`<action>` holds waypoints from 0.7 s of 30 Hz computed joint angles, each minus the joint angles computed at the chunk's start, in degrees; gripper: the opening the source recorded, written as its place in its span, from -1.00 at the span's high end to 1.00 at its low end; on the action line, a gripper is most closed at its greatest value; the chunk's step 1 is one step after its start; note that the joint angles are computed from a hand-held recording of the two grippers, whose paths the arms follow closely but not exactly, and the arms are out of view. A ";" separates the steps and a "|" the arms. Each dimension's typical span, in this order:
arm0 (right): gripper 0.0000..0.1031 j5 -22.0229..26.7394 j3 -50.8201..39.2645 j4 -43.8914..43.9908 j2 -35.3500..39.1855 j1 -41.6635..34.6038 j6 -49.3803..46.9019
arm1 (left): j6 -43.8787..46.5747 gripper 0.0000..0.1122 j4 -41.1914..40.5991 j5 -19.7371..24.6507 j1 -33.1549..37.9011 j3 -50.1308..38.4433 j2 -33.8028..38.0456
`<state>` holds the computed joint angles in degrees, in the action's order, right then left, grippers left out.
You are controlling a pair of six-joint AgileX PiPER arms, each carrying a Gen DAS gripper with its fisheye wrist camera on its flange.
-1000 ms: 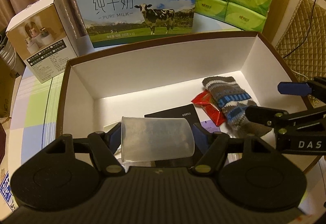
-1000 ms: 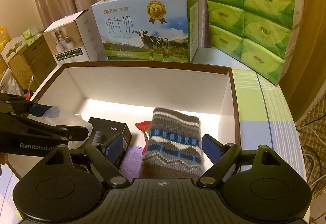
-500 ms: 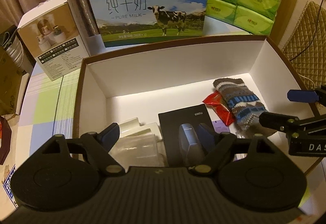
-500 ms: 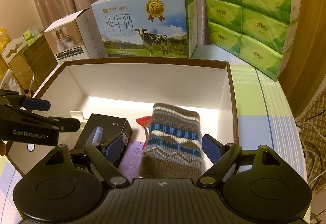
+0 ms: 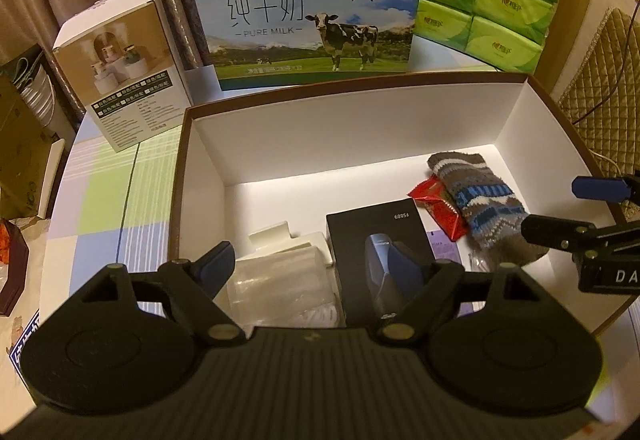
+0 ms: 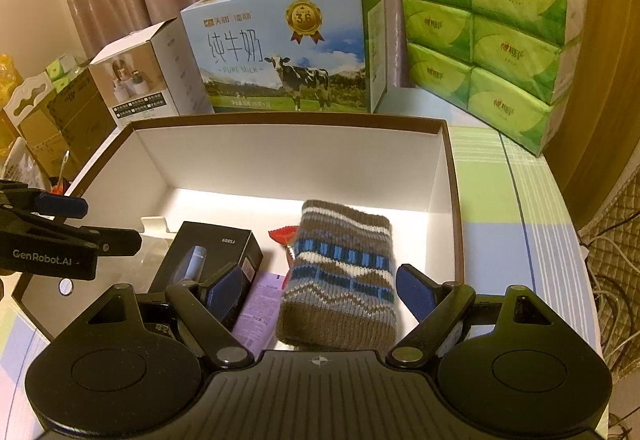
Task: Organize objects
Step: 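Withdraw both tools from the brown box toward the pill bottle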
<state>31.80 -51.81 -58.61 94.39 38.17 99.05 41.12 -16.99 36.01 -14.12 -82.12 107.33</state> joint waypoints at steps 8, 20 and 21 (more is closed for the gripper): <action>-0.58 1.15 0.75 -0.14 -1.49 1.50 1.17 | 2.41 -0.44 -2.38 1.01 1.86 1.64 -2.48; -0.58 4.44 2.96 -1.00 -5.35 5.98 5.67 | 7.32 -0.44 -7.78 3.13 6.85 6.23 -8.59; -0.58 5.01 3.14 -1.03 -5.74 6.58 6.21 | 7.67 -0.44 -8.19 3.29 7.28 6.63 -9.13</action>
